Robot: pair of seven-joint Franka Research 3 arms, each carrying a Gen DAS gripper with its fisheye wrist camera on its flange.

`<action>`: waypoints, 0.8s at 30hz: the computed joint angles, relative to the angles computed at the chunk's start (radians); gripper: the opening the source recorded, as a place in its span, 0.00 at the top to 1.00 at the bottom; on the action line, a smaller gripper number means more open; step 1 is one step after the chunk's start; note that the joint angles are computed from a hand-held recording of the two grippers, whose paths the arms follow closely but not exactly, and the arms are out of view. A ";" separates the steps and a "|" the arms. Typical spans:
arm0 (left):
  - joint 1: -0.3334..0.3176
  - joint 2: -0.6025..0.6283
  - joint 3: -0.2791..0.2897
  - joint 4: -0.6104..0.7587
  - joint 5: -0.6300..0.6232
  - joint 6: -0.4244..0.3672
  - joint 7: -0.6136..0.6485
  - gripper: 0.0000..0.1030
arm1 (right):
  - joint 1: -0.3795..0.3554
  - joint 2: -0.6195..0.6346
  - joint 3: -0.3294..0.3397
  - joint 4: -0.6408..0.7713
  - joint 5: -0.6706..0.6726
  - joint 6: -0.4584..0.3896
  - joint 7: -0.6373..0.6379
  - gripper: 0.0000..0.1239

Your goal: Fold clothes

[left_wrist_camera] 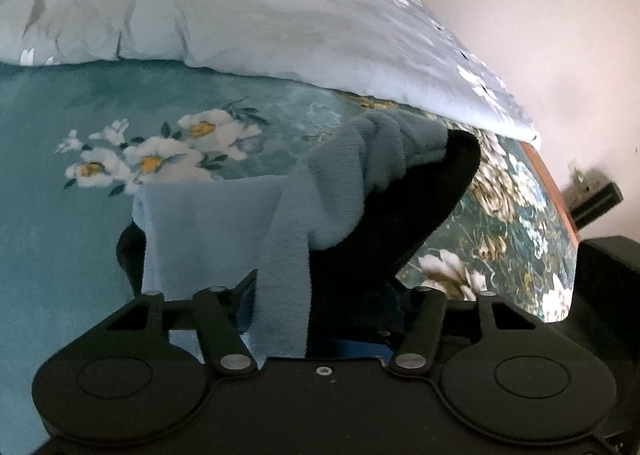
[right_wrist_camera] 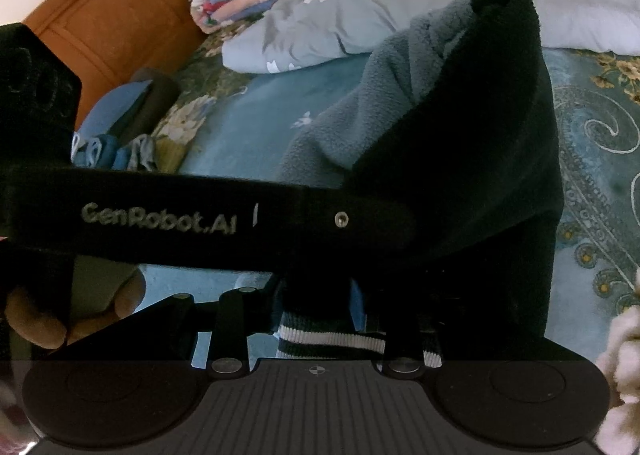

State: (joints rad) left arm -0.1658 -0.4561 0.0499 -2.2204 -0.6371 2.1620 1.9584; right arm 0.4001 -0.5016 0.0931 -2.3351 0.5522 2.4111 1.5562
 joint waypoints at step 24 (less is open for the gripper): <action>0.013 -0.077 0.038 -0.124 -0.135 0.075 -0.135 0.59 | -0.127 0.226 -0.135 0.368 -0.061 -0.218 -0.606 0.69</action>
State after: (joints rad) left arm -0.1528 -0.5331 0.0882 -2.3440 -0.7718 2.2367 1.8230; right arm 0.2731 -0.2754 -0.0424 -1.9673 0.4913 2.1934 0.9499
